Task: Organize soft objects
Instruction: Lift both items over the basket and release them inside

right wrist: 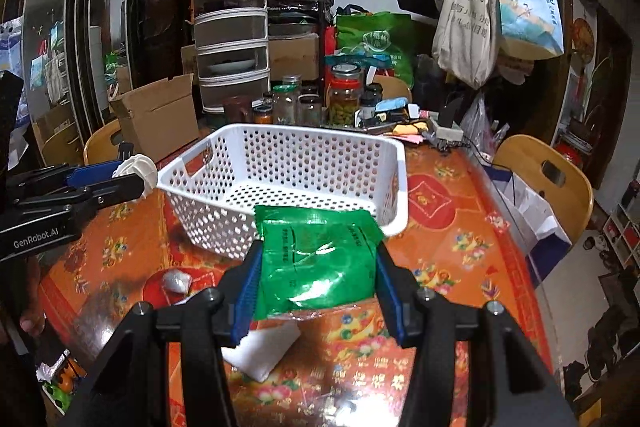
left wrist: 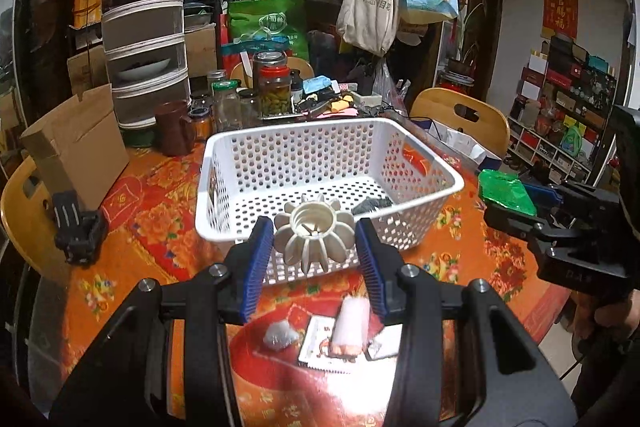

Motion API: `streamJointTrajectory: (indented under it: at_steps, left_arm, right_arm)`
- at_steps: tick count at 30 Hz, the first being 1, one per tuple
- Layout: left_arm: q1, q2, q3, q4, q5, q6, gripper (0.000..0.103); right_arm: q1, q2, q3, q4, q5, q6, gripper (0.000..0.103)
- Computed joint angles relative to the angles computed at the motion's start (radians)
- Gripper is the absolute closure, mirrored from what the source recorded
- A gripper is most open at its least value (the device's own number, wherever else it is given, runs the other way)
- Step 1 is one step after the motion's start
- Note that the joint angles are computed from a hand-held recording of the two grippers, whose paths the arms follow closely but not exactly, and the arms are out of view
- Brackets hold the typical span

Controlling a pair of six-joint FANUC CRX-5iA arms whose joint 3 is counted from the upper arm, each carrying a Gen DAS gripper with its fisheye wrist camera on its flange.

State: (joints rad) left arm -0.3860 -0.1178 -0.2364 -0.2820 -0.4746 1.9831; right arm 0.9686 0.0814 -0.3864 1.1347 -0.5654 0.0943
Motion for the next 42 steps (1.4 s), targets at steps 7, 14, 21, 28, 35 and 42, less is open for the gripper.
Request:
streamJointTrajectory:
  at_steps: [7, 14, 21, 28, 35, 42]
  left_arm:
    - [0.043, 0.064, 0.089, 0.083, -0.028, -0.087, 0.063]
    - [0.073, 0.191, 0.236, 0.145, -0.115, -0.150, 0.063]
    - [0.085, 0.383, 0.459, 0.175, -0.278, -0.171, 0.063]
    - [0.103, 0.594, 0.695, 0.197, -0.490, -0.171, 0.063]
    - [0.126, 0.725, 0.823, 0.233, -0.611, -0.186, 0.062]
    - [0.134, 0.761, 0.843, 0.241, -0.641, -0.189, 0.062]
  right_arm:
    - [-0.012, 0.058, 0.105, -0.065, -0.044, 0.096, 0.052]
    - [-0.026, 0.143, 0.248, -0.206, -0.074, 0.255, 0.052]
    - [-0.060, 0.326, 0.561, -0.508, -0.211, 0.572, 0.052]
    - [-0.102, 0.545, 0.889, -0.705, -0.431, 0.802, 0.052]
    - [-0.129, 0.687, 1.104, -0.780, -0.582, 0.895, 0.052]
    - [-0.135, 0.751, 1.207, -0.809, -0.645, 0.951, 0.050]
